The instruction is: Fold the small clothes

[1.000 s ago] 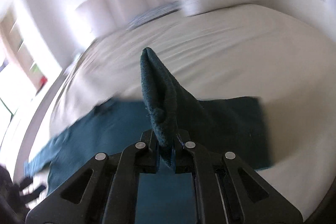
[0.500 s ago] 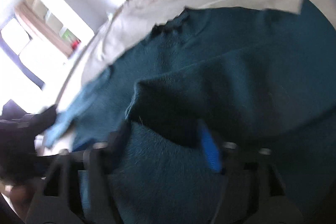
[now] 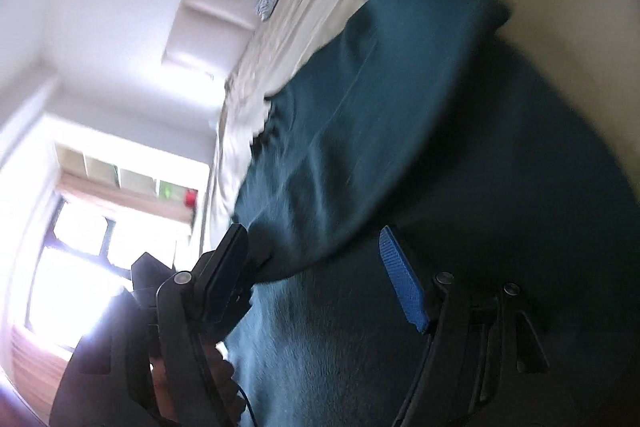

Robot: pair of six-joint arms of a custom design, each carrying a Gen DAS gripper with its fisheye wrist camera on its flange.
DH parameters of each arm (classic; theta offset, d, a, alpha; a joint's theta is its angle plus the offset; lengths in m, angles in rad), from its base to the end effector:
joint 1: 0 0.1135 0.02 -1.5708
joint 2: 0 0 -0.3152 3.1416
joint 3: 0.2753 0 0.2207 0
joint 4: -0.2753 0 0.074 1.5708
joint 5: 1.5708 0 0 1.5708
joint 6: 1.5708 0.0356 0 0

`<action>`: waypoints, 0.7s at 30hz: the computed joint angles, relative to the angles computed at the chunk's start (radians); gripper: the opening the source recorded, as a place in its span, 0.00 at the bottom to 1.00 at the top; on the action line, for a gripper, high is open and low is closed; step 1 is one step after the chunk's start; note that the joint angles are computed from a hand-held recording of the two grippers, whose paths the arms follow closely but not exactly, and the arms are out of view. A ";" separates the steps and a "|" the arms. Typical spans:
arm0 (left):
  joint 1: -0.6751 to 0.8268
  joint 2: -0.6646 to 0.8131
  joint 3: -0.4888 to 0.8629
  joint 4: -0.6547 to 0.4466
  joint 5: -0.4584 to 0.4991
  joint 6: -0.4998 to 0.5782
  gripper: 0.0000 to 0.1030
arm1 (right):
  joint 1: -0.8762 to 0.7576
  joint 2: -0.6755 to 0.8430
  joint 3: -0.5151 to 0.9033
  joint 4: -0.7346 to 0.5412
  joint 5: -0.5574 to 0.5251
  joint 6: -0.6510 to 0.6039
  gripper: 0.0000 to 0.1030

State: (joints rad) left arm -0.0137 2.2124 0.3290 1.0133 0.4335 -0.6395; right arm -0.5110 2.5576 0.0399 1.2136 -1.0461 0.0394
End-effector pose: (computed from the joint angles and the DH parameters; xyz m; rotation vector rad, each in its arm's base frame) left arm 0.2687 -0.0186 0.0642 -0.5767 2.4347 -0.8126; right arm 0.1632 -0.0562 0.0259 0.4667 2.3258 1.2519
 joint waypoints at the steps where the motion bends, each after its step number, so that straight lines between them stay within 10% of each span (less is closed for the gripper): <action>1: 0.011 -0.031 -0.014 0.000 -0.009 0.018 0.09 | -0.023 -0.022 0.031 -0.052 -0.002 0.006 0.66; 9: 0.209 -0.238 -0.070 -0.070 0.002 0.168 0.09 | -0.102 -0.100 0.196 -0.324 -0.052 0.103 0.66; 21: 0.264 0.040 -0.056 0.052 0.025 0.224 0.09 | 0.003 -0.069 0.270 -0.093 -0.006 0.483 0.66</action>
State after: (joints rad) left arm 0.2507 2.2523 0.2735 1.0648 0.4584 -0.4152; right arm -0.5081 2.4891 0.3096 1.1202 -1.0521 0.5225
